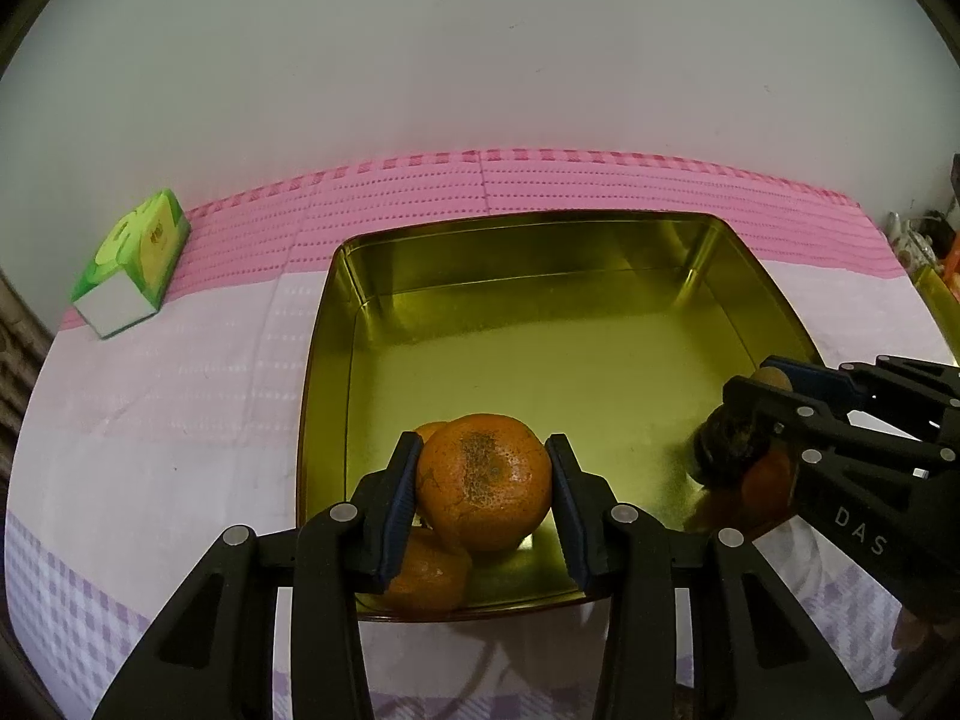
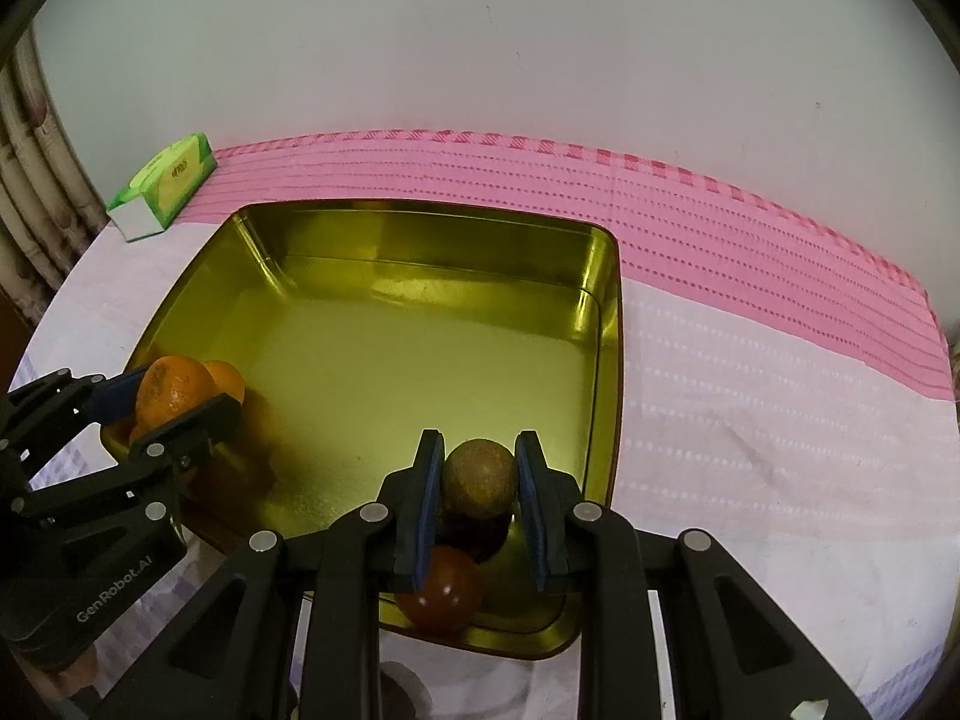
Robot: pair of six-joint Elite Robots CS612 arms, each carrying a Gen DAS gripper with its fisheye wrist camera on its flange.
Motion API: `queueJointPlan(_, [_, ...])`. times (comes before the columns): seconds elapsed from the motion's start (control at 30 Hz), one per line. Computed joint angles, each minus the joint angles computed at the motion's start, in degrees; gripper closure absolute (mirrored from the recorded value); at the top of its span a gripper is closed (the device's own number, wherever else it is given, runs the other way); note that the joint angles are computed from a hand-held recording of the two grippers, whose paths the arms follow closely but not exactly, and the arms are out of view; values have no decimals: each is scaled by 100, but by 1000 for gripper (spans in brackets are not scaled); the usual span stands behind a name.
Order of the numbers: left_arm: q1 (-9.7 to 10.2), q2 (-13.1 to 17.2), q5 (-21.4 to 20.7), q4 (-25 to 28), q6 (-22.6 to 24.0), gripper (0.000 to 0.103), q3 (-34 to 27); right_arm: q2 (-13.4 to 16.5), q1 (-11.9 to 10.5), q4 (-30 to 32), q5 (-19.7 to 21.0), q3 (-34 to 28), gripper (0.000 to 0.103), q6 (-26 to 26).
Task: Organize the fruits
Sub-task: 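Carry the orange and olive-brown fruit into the red tin and open both tools, then withdraw both tools from the tin toward the remaining fruits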
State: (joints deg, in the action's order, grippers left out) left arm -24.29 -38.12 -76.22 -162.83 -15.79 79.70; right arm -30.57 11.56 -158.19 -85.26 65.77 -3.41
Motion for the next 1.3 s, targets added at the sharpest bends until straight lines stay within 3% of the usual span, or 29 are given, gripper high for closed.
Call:
queueJointPlan(0.1, [13,-9,-100,-4,-47,58,3,-24,-11,-23,13,48,78,22])
queueJointPlan(0.2, [18,-14,-145,40,-106,56,-3,-41,-3,-104,-45,86,69,12])
queueJointPlan(0.7, [-55,-211,-38,-101,-172,53,304,-269,16,-383,-29,472,69,46])
queueJointPlan(1.3, [-223,-864,63,-605,-648,53,1651,-1105,42,-1218,23,2155,69,91])
